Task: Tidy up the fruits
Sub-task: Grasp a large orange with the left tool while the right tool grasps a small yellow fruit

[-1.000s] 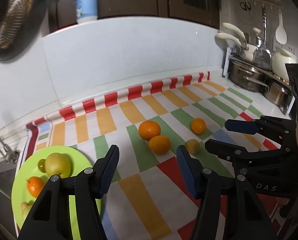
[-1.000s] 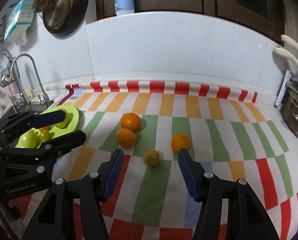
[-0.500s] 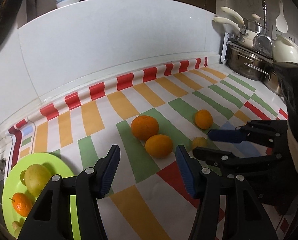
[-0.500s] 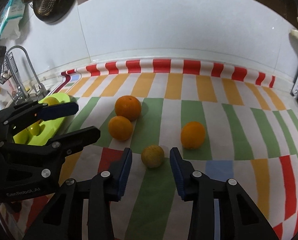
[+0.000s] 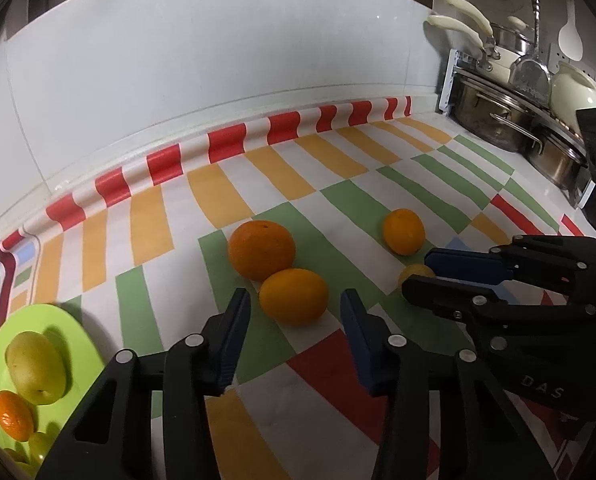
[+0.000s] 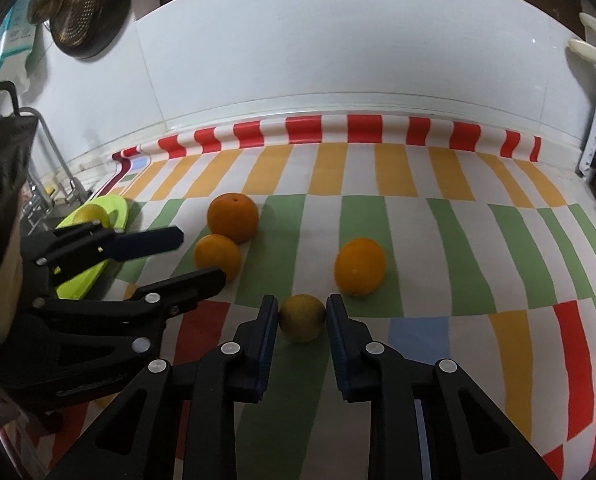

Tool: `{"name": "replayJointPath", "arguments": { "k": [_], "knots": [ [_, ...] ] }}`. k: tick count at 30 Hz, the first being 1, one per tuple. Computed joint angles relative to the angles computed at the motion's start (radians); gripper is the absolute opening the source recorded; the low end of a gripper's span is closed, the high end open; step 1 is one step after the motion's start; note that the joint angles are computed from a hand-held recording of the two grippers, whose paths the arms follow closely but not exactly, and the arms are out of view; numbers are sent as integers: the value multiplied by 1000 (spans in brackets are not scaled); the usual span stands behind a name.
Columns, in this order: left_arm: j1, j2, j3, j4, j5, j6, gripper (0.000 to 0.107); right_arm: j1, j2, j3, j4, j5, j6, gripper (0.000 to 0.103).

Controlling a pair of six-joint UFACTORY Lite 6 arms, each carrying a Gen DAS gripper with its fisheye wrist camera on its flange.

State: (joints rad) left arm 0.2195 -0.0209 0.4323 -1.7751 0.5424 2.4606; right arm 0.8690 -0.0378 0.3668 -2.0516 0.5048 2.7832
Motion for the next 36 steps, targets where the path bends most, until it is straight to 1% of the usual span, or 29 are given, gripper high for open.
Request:
{"name": "replayJointPath", "arguments": {
  "k": [3,7,13,16,22,27,36],
  "knots": [
    [-28,29,13,-52,-21,29,44,-9,-2,-5,-11,0,11,26],
    [-47,55,28,-87,-35,46,39,-18,-5,-8,-22,0,19,26],
    [-44,38,11,-95,-30,59,38,-21,-3,-4,-21,3,17,25],
    [-26,-5,-15,-73,-28,34,38,-17,-19,-12,-7,4,3,25],
    [41,-107,-64,33,-23,-73,38,15,-51,-23,53,11,-38,25],
    [105,-204,-108,149,0,-182,38,70,-93,-24,159,32,-125,25],
    [255,-442,-196,411,85,-416,38,207,-200,-44,382,101,-288,25]
  ]
}}
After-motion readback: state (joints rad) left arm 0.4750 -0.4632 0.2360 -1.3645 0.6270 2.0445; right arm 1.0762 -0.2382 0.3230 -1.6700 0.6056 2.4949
